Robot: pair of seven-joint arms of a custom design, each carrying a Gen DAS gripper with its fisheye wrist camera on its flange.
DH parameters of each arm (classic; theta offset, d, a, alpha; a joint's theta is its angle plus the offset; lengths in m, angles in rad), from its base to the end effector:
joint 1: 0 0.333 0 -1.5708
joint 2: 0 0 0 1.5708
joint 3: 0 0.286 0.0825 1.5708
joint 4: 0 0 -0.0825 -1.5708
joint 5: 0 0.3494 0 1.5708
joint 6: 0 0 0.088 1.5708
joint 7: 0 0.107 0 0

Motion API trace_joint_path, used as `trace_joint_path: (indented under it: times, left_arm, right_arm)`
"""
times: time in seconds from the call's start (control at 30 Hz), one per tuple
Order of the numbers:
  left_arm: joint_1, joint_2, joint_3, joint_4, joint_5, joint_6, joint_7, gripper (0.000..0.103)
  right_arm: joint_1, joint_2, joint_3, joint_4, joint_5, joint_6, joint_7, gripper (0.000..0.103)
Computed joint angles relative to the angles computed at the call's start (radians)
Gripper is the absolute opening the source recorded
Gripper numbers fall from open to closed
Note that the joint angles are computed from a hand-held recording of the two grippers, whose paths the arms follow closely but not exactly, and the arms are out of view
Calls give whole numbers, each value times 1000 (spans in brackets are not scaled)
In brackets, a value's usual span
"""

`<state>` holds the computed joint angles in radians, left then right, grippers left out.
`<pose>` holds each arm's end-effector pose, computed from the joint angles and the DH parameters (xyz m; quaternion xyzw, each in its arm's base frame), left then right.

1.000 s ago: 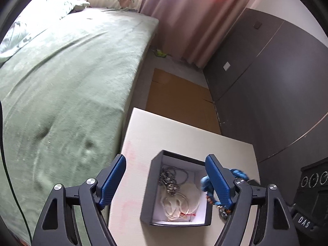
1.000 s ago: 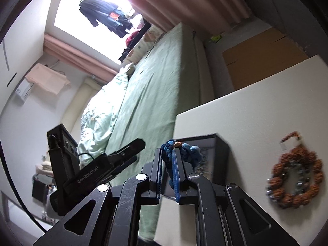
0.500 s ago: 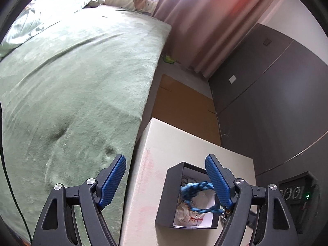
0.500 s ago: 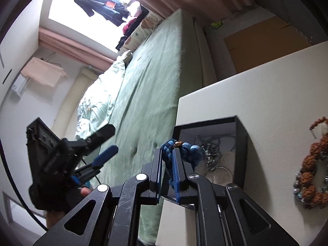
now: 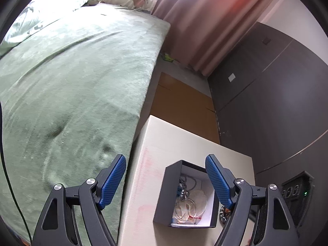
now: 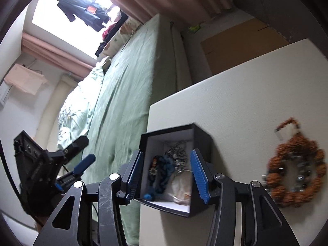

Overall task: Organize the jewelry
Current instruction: 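Lower the blue braided cord into the black box and open the right gripper, then pinch the brown bead bracelet with the left gripper and lift it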

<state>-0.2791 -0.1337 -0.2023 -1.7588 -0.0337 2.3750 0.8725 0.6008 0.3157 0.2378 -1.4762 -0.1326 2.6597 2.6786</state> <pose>0.4705 -0.2553 0.6710 -0.7276 0.5809 -0.3585 0.0684 0.4594 0.4777 0.5860 -0.5638 0.7082 0.0576 0.4210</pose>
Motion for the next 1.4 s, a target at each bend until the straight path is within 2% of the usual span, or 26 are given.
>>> trace_joint_path:
  times: [0.17, 0.27, 0.67, 0.8, 1.0, 1.2, 1.4]
  left_arm:
    - [-14, 29, -20, 34, 17, -11, 4, 80]
    - [-28, 59, -37, 67, 33, -18, 12, 80]
    - [-98, 199, -106, 224, 111, -57, 29, 79]
    - [-123, 245, -122, 278, 135, -90, 45, 66]
    - [-178, 333, -144, 382, 179, -165, 67, 54]
    - [-247, 432, -156, 493, 221, -256, 90, 47]
    - [-298, 498, -140, 559, 269, -325, 70, 45]
  right_arm:
    - [-20, -131, -19, -148, -11, 17, 51, 51]
    - [-28, -203, -31, -209, -43, -22, 97, 64]
    - [-69, -386, -52, -414, 71, -69, 53, 64]
    - [-71, -436, -66, -480, 120, -73, 47, 64]
    - [-79, -523, -85, -573, 128, -84, 70, 64]
    - [-83, -585, -99, -633, 115, -70, 107, 64]
    - [-85, -619, -109, -668, 105, -56, 139, 64]
